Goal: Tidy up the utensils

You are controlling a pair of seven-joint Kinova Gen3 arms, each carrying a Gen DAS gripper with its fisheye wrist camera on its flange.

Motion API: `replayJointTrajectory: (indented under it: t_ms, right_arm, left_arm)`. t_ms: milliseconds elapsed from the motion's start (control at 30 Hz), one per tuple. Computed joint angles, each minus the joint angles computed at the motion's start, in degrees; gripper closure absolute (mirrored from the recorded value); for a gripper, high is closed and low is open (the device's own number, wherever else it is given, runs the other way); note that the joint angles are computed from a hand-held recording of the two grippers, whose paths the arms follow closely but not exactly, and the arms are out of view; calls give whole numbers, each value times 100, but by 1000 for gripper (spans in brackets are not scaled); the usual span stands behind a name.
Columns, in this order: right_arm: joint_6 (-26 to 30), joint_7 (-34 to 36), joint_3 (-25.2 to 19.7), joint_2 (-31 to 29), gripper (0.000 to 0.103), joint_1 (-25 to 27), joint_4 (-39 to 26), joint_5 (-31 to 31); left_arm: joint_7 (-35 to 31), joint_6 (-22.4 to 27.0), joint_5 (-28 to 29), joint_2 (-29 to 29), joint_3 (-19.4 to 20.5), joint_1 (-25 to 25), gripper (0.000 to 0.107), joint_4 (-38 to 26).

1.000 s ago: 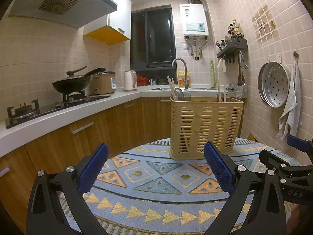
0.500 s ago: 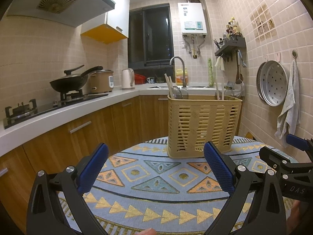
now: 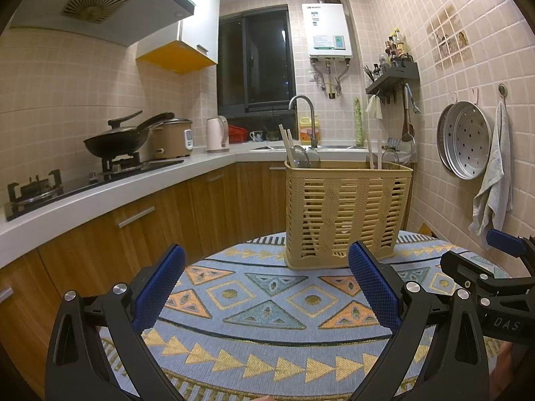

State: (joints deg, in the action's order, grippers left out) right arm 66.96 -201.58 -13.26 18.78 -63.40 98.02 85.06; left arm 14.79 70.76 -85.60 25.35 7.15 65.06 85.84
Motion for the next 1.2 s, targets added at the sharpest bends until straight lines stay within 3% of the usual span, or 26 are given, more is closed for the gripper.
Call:
replayJointTrajectory:
  t_ms: [1200]
  right_arm:
    - [-31,104,13,24,8,2,-5,-18]
  left_arm:
    - [52,42,41,-4,12,-30,12,46]
